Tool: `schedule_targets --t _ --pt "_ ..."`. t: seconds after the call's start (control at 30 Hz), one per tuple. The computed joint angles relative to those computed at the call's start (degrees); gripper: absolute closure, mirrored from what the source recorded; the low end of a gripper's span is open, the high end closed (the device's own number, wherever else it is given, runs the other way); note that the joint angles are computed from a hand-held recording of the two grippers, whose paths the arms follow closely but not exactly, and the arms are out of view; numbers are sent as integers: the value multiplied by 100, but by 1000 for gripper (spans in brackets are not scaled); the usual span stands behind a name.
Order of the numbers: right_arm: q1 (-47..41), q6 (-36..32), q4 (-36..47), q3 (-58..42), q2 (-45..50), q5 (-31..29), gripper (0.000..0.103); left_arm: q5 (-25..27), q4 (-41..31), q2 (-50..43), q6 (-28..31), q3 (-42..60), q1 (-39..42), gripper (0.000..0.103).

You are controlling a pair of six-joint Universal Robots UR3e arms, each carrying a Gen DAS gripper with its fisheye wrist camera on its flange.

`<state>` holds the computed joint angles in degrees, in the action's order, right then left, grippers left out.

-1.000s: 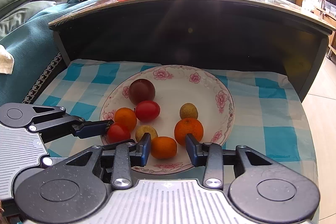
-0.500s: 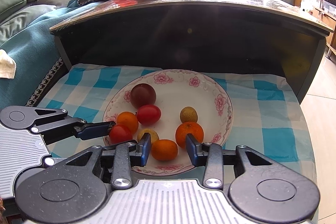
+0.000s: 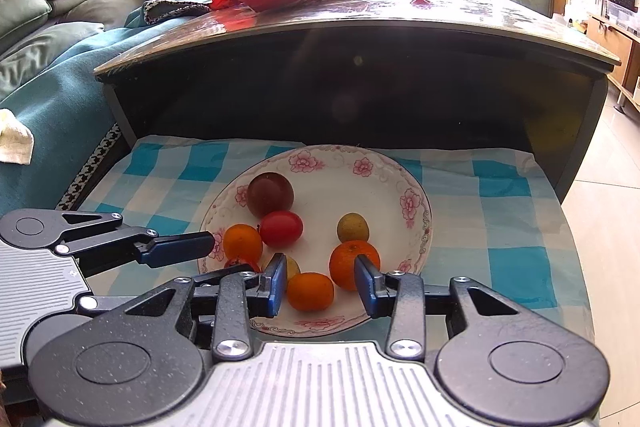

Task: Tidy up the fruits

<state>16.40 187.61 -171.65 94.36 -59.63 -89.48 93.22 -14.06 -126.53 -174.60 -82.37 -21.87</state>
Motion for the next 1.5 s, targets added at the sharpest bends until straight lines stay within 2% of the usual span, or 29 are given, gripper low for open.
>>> schedule_targets --t 0.33,0.47,0.83,1.03,1.17,1.3,1.37,1.5 --pt "-3 65 -101 170 -142 -80 69 43 24 147 -86 -125 -10 63" --pt "-21 92 -132 261 -217 -107 69 30 42 197 -156 -171 14 59" --pt "-50 149 -141 489 -363 -207 68 60 98 345 -297 -338 28 57" --pt "-16 238 -150 728 -557 -323 64 342 144 472 -377 -480 -81 50" --pt "35 363 -116 937 -723 -433 64 504 171 581 -508 -606 -161 36" --pt "111 449 -95 1092 -867 -504 64 995 247 603 -489 -679 -389 25" --pt "140 493 -87 1163 -951 -543 64 1180 325 642 -485 -767 -470 20" --pt "187 574 -115 1346 -1119 -593 63 1120 408 860 -664 -1052 -452 16"
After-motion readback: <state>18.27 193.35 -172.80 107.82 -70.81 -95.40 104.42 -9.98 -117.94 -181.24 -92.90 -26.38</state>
